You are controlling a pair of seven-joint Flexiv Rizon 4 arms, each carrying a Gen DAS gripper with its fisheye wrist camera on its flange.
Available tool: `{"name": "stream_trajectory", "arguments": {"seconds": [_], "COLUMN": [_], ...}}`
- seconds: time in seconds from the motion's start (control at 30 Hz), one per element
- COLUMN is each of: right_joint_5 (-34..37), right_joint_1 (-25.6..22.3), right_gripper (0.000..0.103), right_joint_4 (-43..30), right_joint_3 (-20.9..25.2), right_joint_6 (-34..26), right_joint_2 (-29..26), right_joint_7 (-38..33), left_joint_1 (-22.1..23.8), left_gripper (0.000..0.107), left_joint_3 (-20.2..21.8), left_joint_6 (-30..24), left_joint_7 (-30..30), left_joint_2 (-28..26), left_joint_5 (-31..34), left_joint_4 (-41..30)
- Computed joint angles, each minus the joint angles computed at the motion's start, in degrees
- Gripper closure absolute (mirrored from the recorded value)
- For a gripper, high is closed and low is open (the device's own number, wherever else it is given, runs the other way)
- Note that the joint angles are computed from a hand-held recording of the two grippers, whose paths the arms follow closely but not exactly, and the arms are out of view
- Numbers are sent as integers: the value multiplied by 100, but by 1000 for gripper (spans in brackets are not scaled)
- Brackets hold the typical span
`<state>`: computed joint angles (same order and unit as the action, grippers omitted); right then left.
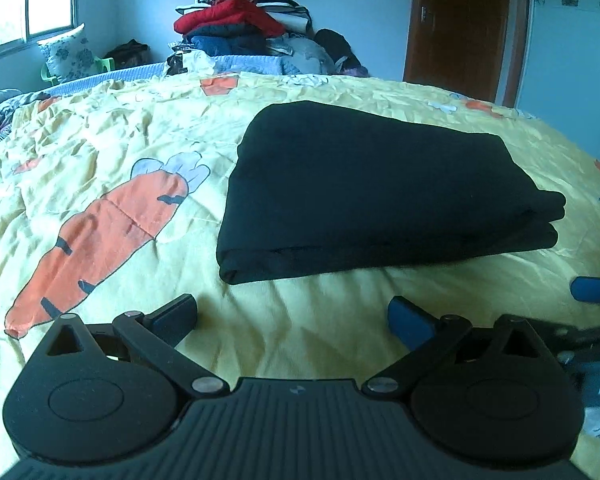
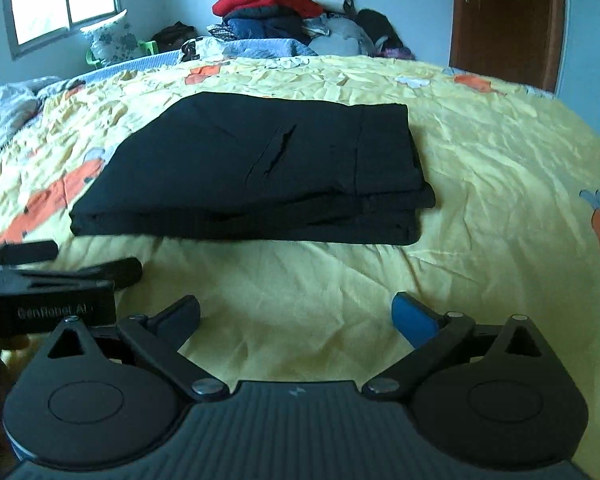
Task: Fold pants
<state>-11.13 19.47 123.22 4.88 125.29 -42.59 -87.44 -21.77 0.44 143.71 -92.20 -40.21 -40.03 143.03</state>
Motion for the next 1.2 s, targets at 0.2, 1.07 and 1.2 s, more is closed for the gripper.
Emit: {"name": "stream_trajectory", "arguments": {"seconds": [0.2, 1.07, 1.2], "right_joint_5": [672, 984, 966], "right_joint_1": [509, 553, 541], "right_gripper": [0, 0, 0], "right_joint_4": [-7, -121, -125], "right_joint_3": [-277, -310, -304], "right_joint_6": [518, 534, 539], "right_joint_2": [-214, -286, -292], "right_joint_7": [-385, -388, -376], "left_joint_1": [-13, -73, -73], "left_gripper": [4, 4, 4], "left_joint_3": [-1, -7, -8], "left_joint_6": [-14, 104, 102], "left_joint_7": [-8, -127, -124], "left_joint_2": [5, 26, 25], "left_joint_5": [-14, -56, -57], "left_joint_4": [-1, 172, 169]}}
